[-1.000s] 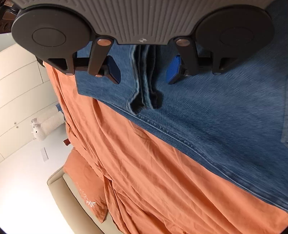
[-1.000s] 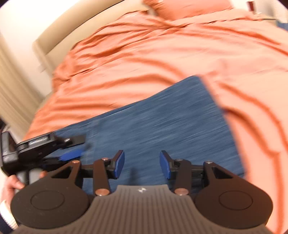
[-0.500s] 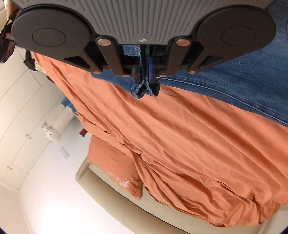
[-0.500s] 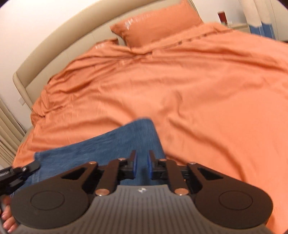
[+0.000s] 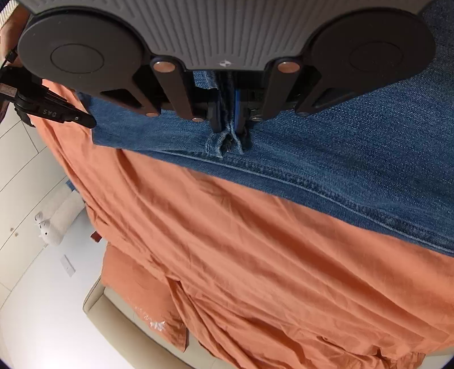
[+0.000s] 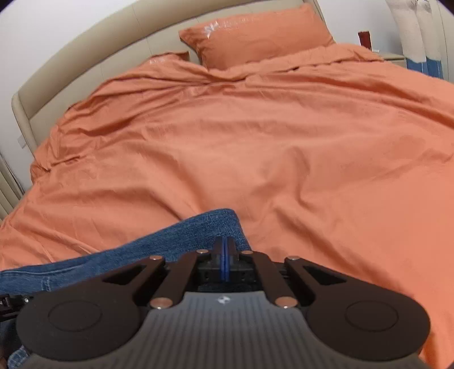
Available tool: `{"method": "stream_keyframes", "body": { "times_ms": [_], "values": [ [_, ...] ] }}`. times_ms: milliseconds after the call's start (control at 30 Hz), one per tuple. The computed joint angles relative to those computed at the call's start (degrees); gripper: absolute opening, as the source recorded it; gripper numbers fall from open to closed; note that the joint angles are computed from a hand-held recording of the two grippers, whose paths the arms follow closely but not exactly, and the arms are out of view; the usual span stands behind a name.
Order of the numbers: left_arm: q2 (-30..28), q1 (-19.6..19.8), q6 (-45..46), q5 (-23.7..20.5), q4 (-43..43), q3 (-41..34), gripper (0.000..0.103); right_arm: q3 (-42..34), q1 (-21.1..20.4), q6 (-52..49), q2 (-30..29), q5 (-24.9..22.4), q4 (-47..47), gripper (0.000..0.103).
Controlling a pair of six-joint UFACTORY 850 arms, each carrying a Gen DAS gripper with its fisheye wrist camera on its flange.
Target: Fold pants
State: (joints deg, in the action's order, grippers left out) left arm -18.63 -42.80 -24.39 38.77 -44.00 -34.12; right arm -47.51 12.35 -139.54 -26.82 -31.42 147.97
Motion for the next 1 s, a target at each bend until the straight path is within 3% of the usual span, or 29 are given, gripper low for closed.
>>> {"method": "stream_keyframes", "body": {
  "times_ms": [300,500,733,833,1000],
  "values": [
    [1.28,-0.19,4.48,-2.81,-3.88,-0.54,0.020,-0.53,1.21,-4.14,-1.18,2.12,3.58,0.000],
    [6.58,-5.44,15.45,-4.79,-17.47,0.63,0.025,3.91,0.73,-1.61,6.09,5.56,-0.55,0.000],
    [9.52,-10.90,26.71,-4.82,-30.63,-1.43,0.027,12.21,-2.65,10.68,17.26,6.85,-16.39,0.000],
    [9.33,-12.67,30.34,-4.61,-34.13,-2.33,0.027,15.08,-4.10,18.67,21.32,7.47,-24.56,0.000],
    [7.82,-13.19,27.23,-6.20,-33.08,-2.50,0.027,18.63,-4.01,18.68,23.22,9.19,-26.32,0.000]
  ]
}}
